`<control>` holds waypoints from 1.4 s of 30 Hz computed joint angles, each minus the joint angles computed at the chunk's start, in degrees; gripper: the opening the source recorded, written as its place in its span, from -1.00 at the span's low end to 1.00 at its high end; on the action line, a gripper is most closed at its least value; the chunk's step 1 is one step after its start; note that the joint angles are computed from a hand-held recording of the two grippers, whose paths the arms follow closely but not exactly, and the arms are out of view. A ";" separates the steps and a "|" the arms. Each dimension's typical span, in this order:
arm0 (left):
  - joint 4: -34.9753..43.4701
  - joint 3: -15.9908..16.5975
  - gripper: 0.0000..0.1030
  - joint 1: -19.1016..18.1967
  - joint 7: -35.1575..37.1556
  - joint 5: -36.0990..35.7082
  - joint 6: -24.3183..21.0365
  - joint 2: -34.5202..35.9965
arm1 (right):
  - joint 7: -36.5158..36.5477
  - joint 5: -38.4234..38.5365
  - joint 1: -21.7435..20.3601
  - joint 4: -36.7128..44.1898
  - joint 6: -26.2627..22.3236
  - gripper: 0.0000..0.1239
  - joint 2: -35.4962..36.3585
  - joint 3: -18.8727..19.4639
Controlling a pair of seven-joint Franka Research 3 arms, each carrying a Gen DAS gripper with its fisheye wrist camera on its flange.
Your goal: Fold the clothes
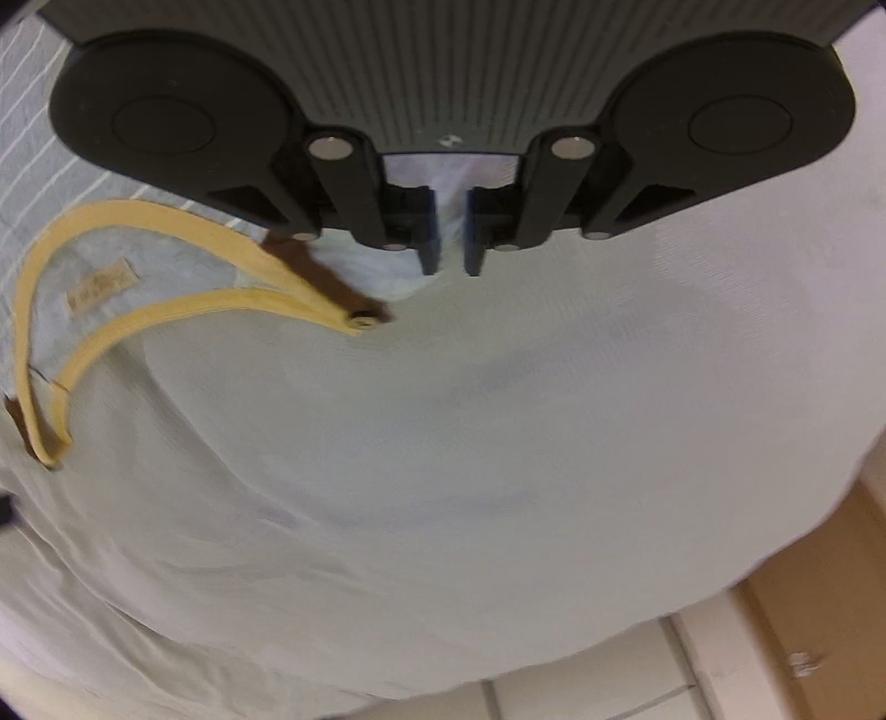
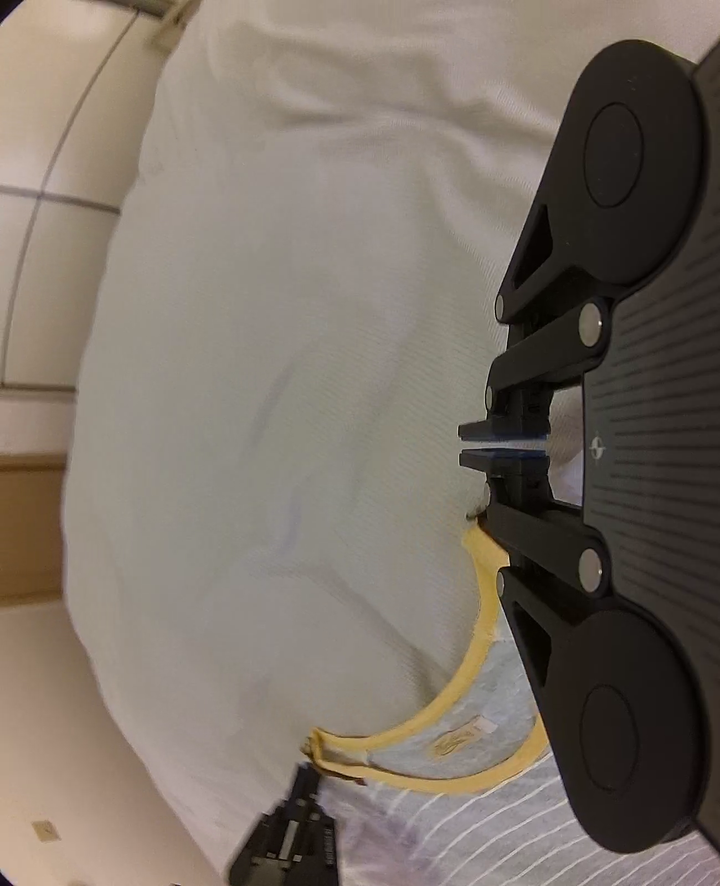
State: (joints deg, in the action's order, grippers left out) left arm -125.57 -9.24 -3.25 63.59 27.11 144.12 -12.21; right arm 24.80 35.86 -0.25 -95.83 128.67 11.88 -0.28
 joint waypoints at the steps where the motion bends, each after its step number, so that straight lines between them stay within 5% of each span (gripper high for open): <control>1: -0.23 -0.75 -0.72 0.35 -2.13 1.54 -1.10 -1.01 | -0.18 0.15 -0.51 -0.95 0.04 -0.73 -1.21 -0.42; 6: -2.79 -2.99 -0.62 -1.59 -5.71 3.71 -2.07 -6.51 | -1.93 -3.86 -3.02 -8.60 -0.68 -0.59 -8.71 -3.96; 9: -3.35 -3.26 -0.61 -6.19 -2.73 -1.99 -0.04 -7.14 | -0.29 -6.86 -4.99 -11.47 -2.80 -0.33 -11.33 -6.31; 12: -1.98 -4.13 -0.60 -11.91 2.26 -8.93 2.34 -4.25 | 3.17 -8.42 -6.89 -11.03 -7.06 -0.32 -10.92 -7.83; 15: 0.40 -5.56 -0.58 -16.31 5.83 -14.76 4.57 0.43 | 2.42 -6.79 -7.80 -11.08 -6.33 -0.32 -9.96 -7.92; 19: 3.53 -8.46 -0.58 -18.72 9.05 -11.69 4.41 5.23 | 1.03 -4.00 -8.02 -8.98 -3.94 -0.32 -6.50 -7.11; 21: 4.58 -9.11 -0.58 -19.89 11.04 -11.36 3.58 6.22 | 0.66 -2.77 -9.23 -4.69 -7.97 -0.32 -2.98 -7.15; 23: 5.43 -9.27 -0.58 -20.73 10.83 -13.23 4.17 7.00 | 0.85 -2.21 -10.14 -2.30 -9.62 -0.87 -1.47 -6.80; 24: 6.16 -9.25 -0.58 -21.01 11.12 -13.97 4.22 7.70 | 0.93 -2.00 -10.43 -1.61 -9.83 -0.99 -1.15 -6.61; 29: 9.83 -9.62 -0.57 -21.79 11.03 -14.51 0.52 10.70 | 0.11 -0.18 -11.63 0.35 -8.10 -1.00 -0.15 -6.07; 35: 11.61 -9.72 -0.50 -22.10 7.09 -12.18 -2.76 11.55 | -0.40 0.69 -12.27 -6.00 -4.02 -0.54 -5.67 -6.80; 42: 12.41 -9.81 -0.50 -22.30 4.71 -11.41 -4.23 11.01 | 10.81 -1.91 -13.53 -15.08 -17.13 -0.50 -14.41 -10.36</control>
State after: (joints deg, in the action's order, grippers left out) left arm -113.16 -19.05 -25.55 68.29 15.70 139.89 -1.20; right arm 35.61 33.95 -13.78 -110.91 111.54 -2.53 -10.63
